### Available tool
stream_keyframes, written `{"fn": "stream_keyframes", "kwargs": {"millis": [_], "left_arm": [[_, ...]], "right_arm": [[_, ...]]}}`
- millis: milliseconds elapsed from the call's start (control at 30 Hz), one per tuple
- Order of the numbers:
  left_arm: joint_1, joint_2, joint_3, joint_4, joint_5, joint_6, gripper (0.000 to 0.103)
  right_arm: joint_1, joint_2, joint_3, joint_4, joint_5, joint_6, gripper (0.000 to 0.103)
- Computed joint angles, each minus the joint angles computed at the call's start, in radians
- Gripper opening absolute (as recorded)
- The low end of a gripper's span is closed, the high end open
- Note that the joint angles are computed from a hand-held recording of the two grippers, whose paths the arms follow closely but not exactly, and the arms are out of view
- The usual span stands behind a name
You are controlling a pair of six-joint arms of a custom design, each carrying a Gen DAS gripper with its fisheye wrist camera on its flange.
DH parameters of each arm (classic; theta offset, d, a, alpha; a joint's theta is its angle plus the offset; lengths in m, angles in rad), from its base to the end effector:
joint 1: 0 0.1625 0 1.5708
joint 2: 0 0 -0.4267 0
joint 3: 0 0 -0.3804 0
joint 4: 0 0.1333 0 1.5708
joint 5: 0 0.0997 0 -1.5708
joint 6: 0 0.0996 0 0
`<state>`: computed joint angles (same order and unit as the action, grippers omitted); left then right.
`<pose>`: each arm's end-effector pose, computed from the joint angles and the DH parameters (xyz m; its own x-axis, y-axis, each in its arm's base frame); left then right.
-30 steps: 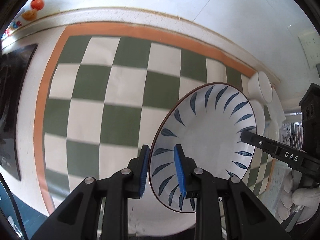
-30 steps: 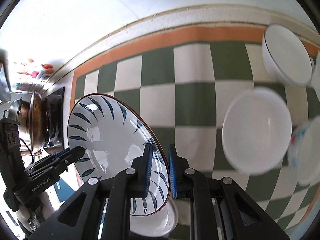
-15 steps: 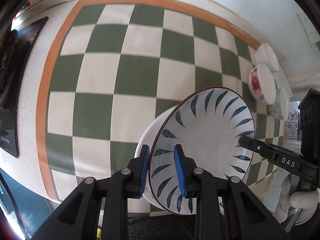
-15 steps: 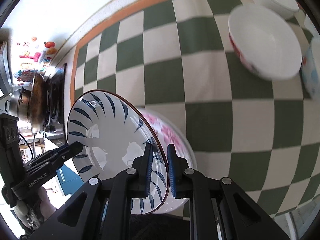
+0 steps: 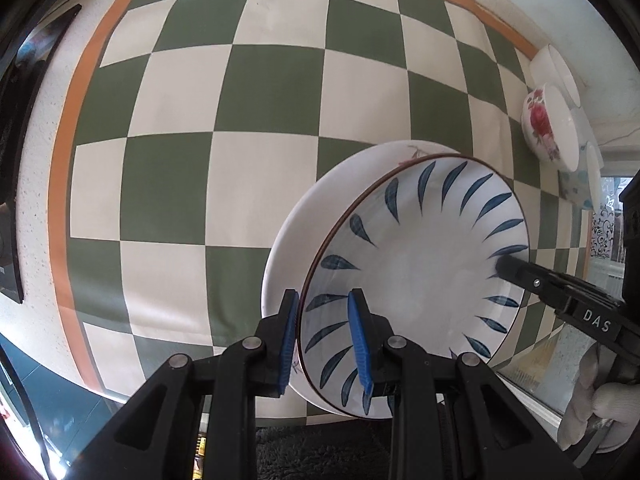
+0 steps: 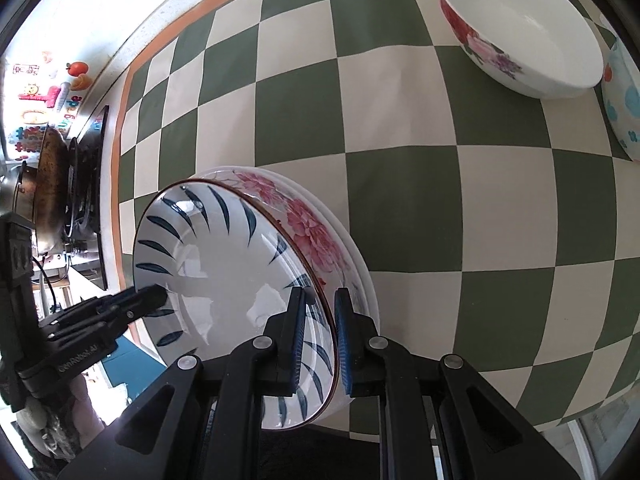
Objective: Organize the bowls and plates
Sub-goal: 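Lower the three-plate stack with both grippers onto the tablecloth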
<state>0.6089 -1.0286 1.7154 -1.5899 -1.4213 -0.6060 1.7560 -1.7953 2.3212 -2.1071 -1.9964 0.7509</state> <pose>-0.3514 -0.4256 0.1477 -0.7696 0.4542 -0.4488 0.2504 0.8612 0.4423 0.1522 -0.3119 0.2979 -0.7807 0.5511 0.2947 0.4767 0.8301 -0.2893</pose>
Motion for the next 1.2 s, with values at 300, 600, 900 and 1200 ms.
{"fn": "stream_keyframes", "kwargs": {"millis": [300,600,900,1200], "left_arm": [[-0.009,0.017,0.010,-0.003,0.002,-0.011,0.023],[-0.013,0.022,0.025,-0.017,0.003,-0.018,0.023],[0.001,0.013,0.031,-0.020,-0.015,-0.048,0.023],[-0.016,0.000,0.038,-0.006,0.009,-0.064,0.023]], "right_arm": [[-0.009,0.022,-0.010,0.012,-0.008,-0.018,0.017],[0.022,0.070,-0.021,0.019,-0.043,-0.002,0.017],[0.013,0.058,-0.015,0.008,-0.031,0.036,0.018],[0.047,0.068,-0.026,0.053,-0.061,0.074,0.019]]}}
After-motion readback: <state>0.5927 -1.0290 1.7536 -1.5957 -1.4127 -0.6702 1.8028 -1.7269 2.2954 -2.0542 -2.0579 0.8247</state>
